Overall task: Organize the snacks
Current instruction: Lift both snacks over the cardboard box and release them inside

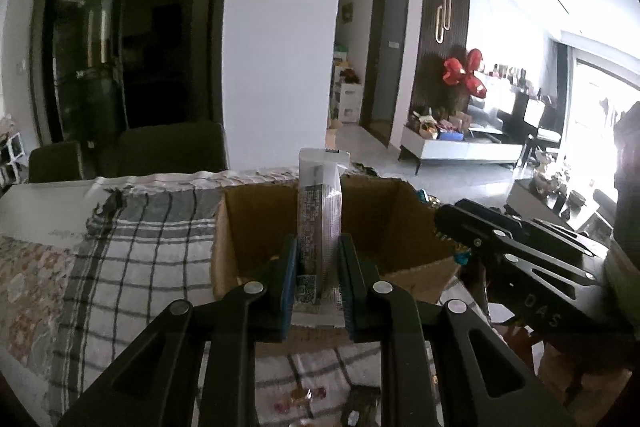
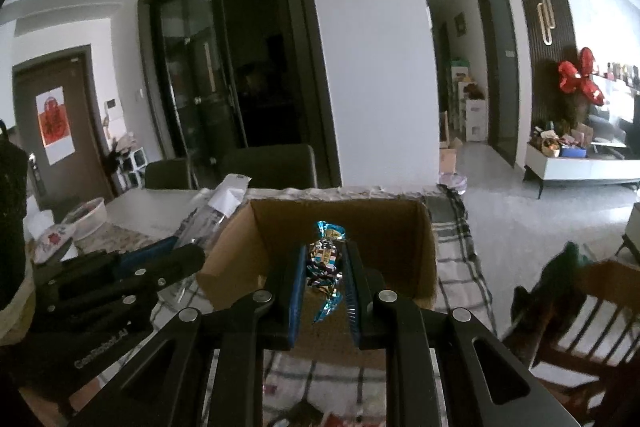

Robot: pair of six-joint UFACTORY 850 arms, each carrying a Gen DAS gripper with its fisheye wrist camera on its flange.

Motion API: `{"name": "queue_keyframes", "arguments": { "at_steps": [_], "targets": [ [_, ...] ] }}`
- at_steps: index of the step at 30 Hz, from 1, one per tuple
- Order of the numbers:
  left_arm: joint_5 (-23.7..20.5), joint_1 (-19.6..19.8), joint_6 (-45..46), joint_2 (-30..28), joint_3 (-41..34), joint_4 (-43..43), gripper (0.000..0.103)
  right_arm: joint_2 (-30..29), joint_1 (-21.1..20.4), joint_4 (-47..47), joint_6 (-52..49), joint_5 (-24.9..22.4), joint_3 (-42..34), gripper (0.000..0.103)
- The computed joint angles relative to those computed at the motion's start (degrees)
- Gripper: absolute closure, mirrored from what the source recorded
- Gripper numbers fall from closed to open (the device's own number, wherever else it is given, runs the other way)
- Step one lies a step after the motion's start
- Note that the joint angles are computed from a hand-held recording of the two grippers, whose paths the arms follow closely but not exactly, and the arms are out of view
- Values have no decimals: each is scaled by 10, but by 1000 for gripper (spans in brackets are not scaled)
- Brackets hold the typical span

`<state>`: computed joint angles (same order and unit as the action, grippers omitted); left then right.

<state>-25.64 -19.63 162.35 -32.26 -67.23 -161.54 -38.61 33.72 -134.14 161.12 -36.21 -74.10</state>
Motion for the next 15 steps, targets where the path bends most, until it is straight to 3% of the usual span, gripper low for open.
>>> {"name": "queue_keyframes", "arguments": {
  "at_steps": [5,10,13,15],
  "targets": [
    [46,3,-92,-45,-69,86,83,-22,-19,12,-27,32,-38,84],
    [75,0,-126,-83,-121,119,81,-41,-32,33,-50,50,-67,84],
    [82,-3,-78,-87,-126,60,52,-47,-37,44,-63,67,-76,75],
    [65,-6,-18,-77,-109,-2,46,-46,-36,59,-69,62,-72,61]
  ]
}}
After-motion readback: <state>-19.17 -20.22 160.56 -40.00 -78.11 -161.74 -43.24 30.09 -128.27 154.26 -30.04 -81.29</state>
